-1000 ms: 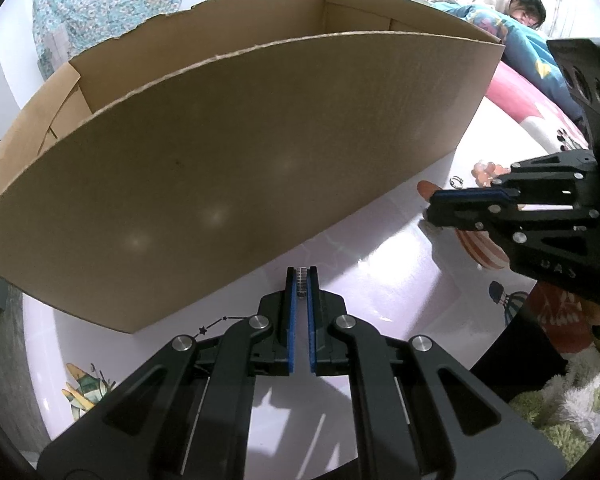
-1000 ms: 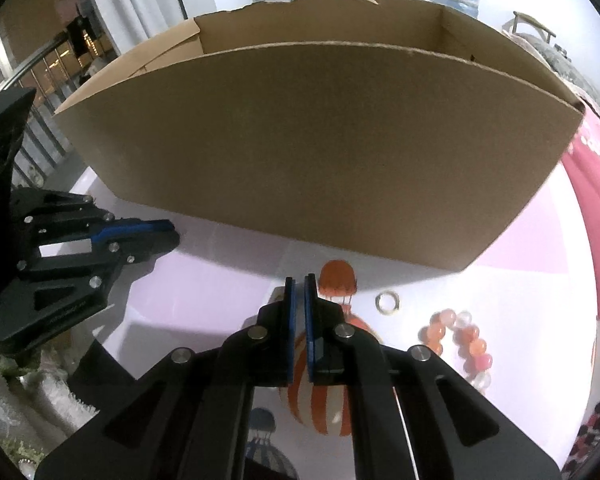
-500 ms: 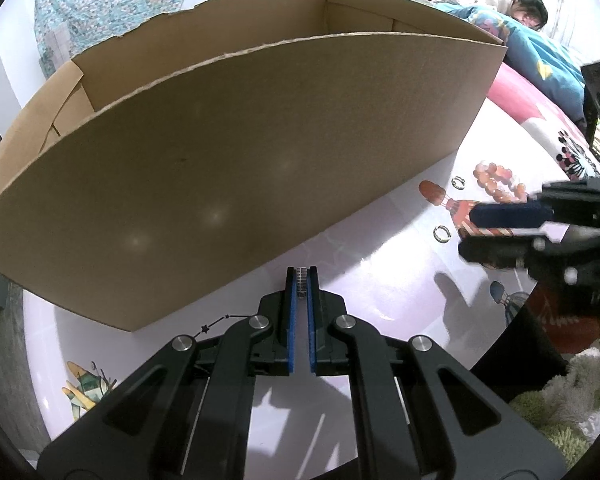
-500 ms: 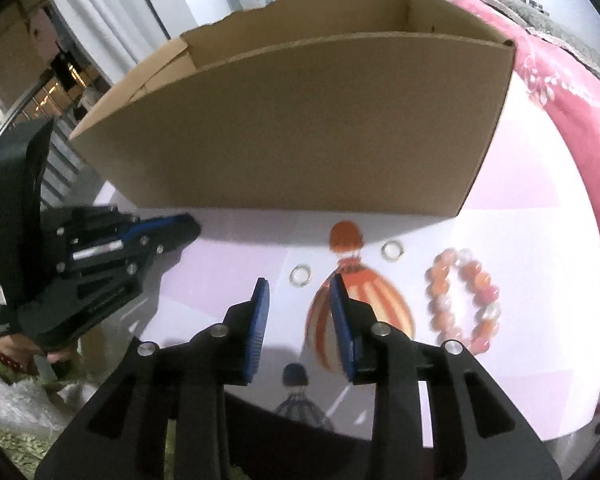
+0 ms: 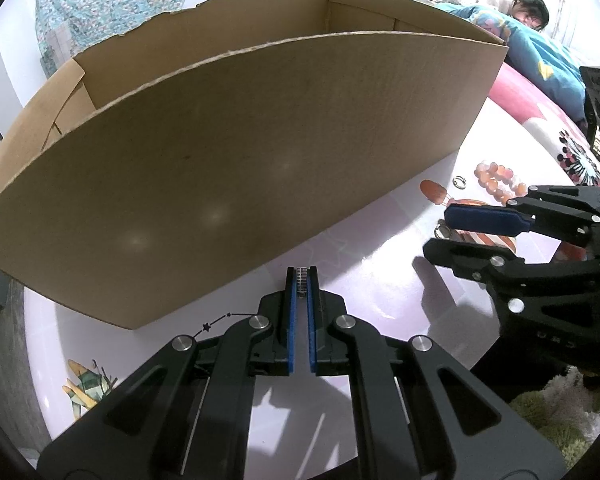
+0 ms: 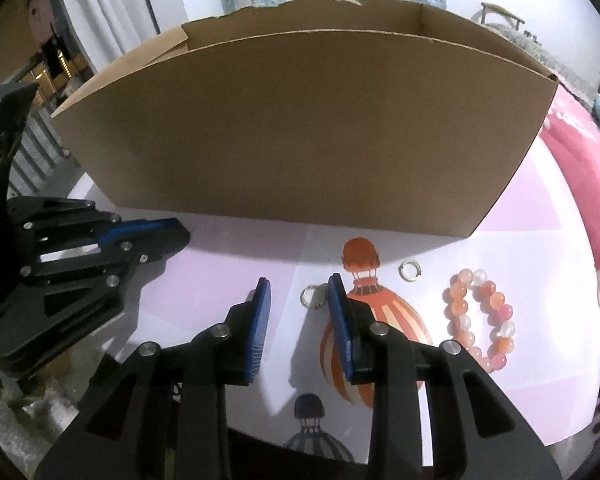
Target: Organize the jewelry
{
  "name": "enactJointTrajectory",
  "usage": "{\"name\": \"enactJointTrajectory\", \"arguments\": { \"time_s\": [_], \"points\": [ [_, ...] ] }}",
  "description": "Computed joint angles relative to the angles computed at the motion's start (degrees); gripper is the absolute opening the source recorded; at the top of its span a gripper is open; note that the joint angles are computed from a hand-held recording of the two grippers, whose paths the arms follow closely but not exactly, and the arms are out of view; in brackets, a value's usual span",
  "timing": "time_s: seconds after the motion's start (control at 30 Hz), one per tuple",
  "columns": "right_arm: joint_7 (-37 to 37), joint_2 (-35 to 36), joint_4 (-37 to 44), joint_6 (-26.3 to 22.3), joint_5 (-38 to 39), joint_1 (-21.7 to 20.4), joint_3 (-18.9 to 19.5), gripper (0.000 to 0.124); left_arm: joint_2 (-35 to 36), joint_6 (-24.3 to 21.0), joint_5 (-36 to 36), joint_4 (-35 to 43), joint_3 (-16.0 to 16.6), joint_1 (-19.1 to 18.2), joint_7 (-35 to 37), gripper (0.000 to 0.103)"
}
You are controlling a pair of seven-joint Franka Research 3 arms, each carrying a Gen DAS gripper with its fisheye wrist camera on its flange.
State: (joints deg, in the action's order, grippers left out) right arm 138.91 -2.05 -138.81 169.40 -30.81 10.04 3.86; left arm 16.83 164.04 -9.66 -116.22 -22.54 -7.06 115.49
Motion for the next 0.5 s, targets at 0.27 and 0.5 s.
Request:
{"name": "enactJointTrajectory", "arguments": {
  "time_s": [0.27, 0.5],
  "points": [
    [4.67, 1.63, 2.17, -0.99, -7.62, 0.76, -0.89, 0.012, 0.07, 0.15, 0.19, -0.12, -0.08, 0.00, 0.02, 0.004],
    [-0.13, 1.45, 1.31, 0.91, -3.00, 0.92, -1.51, 0.012, 0.16, 0.04, 0.67, 0.10, 0.03, -0.14, -0.25, 0.004]
  ]
}}
